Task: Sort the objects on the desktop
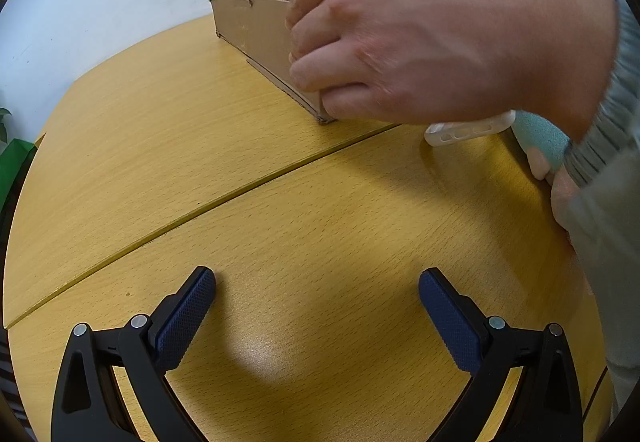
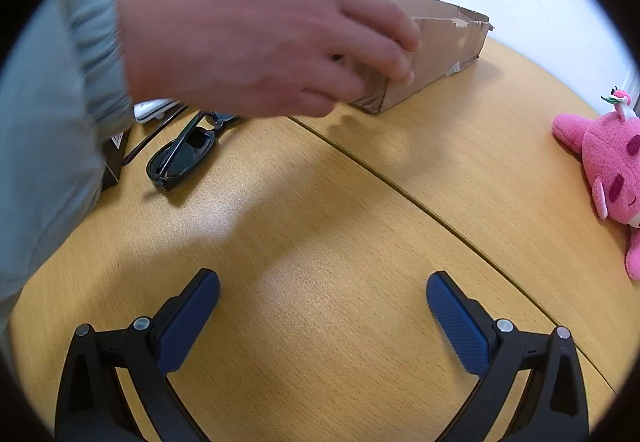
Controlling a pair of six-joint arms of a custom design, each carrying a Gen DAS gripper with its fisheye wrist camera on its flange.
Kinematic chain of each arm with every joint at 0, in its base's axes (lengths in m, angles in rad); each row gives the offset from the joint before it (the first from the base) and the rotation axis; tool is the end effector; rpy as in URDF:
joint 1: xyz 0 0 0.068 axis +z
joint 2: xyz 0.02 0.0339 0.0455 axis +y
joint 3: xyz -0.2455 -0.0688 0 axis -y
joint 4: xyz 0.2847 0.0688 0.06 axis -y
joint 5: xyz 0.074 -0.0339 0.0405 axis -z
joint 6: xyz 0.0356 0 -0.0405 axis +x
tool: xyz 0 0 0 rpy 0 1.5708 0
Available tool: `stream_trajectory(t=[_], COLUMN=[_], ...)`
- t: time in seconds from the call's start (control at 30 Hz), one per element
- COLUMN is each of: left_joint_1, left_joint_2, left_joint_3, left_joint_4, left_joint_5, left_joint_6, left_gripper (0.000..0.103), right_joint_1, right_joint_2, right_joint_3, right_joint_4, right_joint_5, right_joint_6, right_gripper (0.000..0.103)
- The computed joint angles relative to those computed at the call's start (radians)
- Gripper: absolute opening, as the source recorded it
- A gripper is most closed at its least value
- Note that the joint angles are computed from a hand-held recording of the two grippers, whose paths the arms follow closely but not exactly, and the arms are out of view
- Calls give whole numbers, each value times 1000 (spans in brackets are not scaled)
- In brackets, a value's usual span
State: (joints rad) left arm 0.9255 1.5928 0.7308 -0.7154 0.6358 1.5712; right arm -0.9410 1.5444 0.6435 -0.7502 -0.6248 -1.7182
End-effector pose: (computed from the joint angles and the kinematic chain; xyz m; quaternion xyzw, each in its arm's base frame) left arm 0.1706 0.1915 0.0792 0.3004 0.9011 -0.1020 0.2955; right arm 0.1517 -0.1729 0.0705 -0.3488 0.8846 0.1104 0.2891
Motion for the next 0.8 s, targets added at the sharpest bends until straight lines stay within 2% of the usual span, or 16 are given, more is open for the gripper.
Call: stream_trajectory(t=[0.8], left_joint_1=[5], left_joint_2=[-9], left_joint_3=[-12], left_joint_4=[0], left_joint_5=[0], left_joint_6=[5], left_gripper=[103], right_joint_1=[1], right_joint_2=[-8], right_joint_3=[-5], right_joint_4=[-2], right_joint_5=[0], right_joint_6=[0], right_gripper=[103])
